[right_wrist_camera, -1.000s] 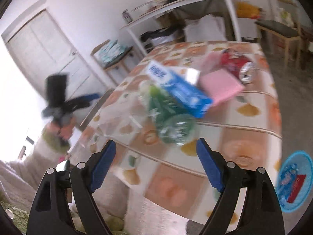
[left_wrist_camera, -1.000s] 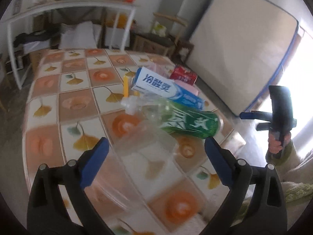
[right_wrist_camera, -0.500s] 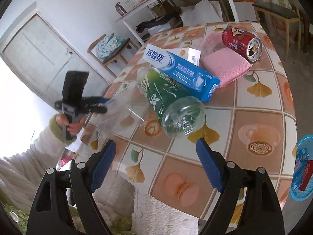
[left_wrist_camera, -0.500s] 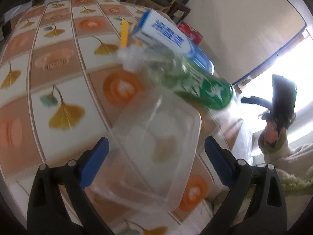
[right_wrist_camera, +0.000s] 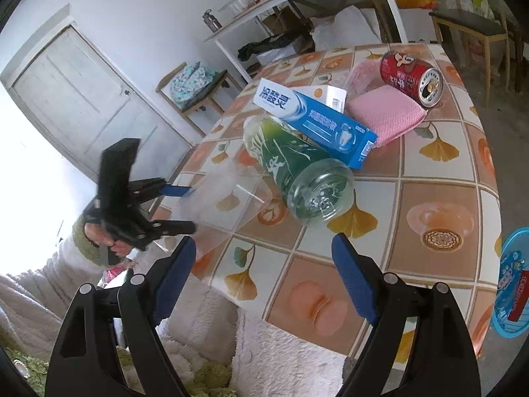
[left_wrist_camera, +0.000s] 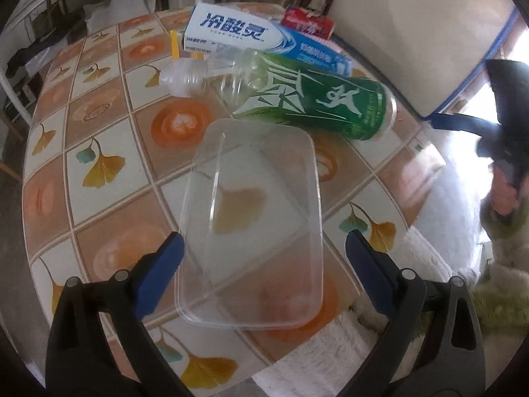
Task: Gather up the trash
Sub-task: 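Grasp the clear plastic box with the left gripper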
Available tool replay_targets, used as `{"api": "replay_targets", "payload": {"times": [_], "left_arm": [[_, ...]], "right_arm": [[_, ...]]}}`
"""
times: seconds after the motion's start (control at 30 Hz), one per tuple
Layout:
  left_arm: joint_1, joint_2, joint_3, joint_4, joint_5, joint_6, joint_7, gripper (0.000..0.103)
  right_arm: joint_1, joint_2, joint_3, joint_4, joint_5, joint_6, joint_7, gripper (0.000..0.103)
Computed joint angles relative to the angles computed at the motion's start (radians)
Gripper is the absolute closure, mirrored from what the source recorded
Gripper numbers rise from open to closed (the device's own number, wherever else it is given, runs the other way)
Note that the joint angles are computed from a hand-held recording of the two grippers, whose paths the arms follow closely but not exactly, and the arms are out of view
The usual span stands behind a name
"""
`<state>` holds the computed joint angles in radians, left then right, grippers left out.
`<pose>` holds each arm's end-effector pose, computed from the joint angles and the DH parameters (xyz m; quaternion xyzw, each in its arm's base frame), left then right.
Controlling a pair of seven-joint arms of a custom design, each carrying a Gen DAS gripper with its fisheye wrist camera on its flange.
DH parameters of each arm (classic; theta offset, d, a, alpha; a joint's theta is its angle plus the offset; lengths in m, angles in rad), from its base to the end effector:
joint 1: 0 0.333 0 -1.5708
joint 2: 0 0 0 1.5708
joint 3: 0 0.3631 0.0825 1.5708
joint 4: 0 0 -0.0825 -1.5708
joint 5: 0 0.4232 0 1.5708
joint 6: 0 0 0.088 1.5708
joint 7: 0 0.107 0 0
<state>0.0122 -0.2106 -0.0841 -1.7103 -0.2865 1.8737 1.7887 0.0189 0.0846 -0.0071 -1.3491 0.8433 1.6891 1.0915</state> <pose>0.5388 -0.0667 0.7525 -0.5946 0.7713 -0.2209 0.0522 0.6277 0.0793 0.7779 -0.7784 0.4619 0.1154 0.4092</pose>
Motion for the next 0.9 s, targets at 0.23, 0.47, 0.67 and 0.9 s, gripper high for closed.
{"api": "replay_targets", "payload": {"times": [0.23, 0.47, 0.67, 0.9], "left_arm": [[0.001, 0.065, -0.012, 0.061, 0.026, -0.041, -0.098, 0.009], [-0.003, 0.057, -0.015, 0.047, 0.041, -0.032, -0.14, 0.017], [0.001, -0.023, -0.013, -0.047, 0.044, 0.022, -0.17, 0.017], [0.027, -0.175, -0.01, -0.214, 0.05, 0.125, -0.298, 0.017]], "right_arm": [[0.009, -0.035, -0.008, -0.032, -0.02, 0.028, -0.016, 0.021], [0.042, 0.031, 0.018, 0.077, -0.091, 0.046, -0.035, 0.021], [0.101, 0.17, 0.072, 0.278, -0.294, 0.08, -0.036, 0.021], [0.168, 0.335, 0.09, 0.487, -0.558, -0.009, 0.066, 0.023]]}}
